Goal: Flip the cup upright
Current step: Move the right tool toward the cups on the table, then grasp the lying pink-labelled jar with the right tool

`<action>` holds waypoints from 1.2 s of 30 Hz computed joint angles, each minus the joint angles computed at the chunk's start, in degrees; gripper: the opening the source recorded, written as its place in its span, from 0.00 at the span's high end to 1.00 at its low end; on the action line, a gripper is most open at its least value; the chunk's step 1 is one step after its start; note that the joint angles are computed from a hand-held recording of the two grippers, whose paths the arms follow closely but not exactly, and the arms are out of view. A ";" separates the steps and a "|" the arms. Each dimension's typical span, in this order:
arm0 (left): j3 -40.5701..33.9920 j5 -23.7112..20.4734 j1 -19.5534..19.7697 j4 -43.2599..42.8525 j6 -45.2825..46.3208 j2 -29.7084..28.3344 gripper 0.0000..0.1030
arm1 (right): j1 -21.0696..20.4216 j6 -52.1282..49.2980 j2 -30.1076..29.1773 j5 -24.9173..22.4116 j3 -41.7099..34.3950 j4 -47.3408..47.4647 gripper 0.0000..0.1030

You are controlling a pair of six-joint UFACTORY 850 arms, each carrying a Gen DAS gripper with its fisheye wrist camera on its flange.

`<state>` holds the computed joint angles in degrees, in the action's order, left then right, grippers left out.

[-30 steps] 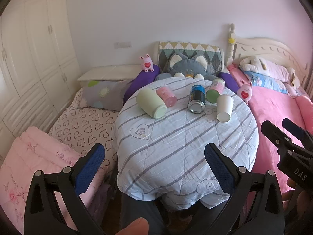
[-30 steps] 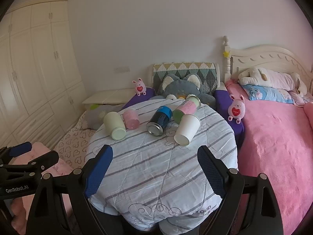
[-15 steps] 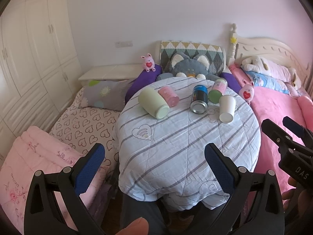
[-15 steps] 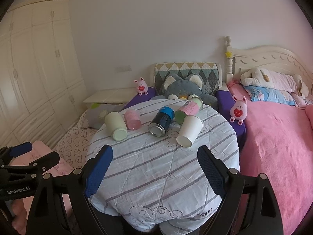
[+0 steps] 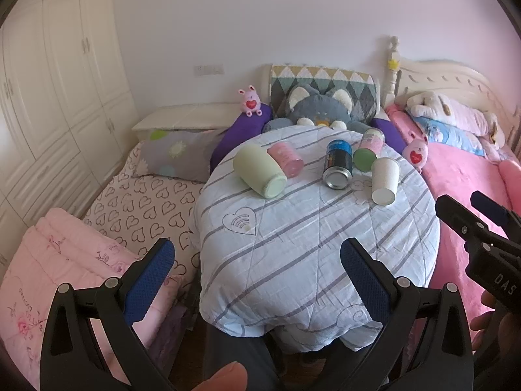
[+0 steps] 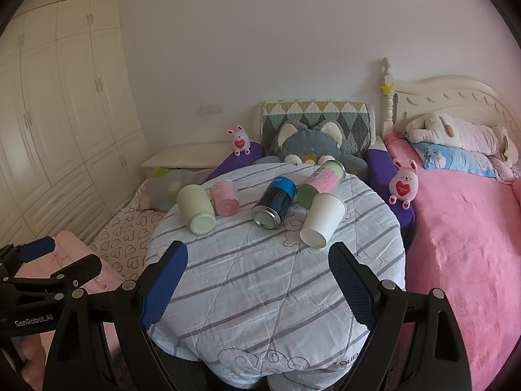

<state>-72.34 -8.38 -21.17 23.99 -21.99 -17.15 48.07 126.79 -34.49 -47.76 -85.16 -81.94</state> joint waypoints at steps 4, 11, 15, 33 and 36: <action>-1.17 -0.48 -0.15 0.43 -0.36 -1.35 0.00 | -0.96 -0.67 -0.46 1.74 -0.55 0.61 0.13; -6.63 -2.69 -0.11 -2.08 2.04 -6.44 0.00 | -3.67 -3.89 -2.69 5.47 -3.37 3.08 0.13; -11.49 -4.33 -0.27 -3.40 3.46 -10.55 0.00 | -6.09 -5.70 -4.27 7.67 -5.37 4.57 0.13; -57.54 -22.59 -1.78 -10.72 11.03 -42.70 0.00 | -21.06 -36.90 -20.35 12.12 -30.50 33.47 0.13; -68.78 -27.12 -2.17 -12.48 13.12 -49.34 0.00 | -22.21 -41.54 -23.18 10.35 -35.24 37.29 0.13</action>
<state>-141.12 -35.50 -23.34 11.51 -8.87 -66.48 25.86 85.25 -57.67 -37.41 -120.40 -44.65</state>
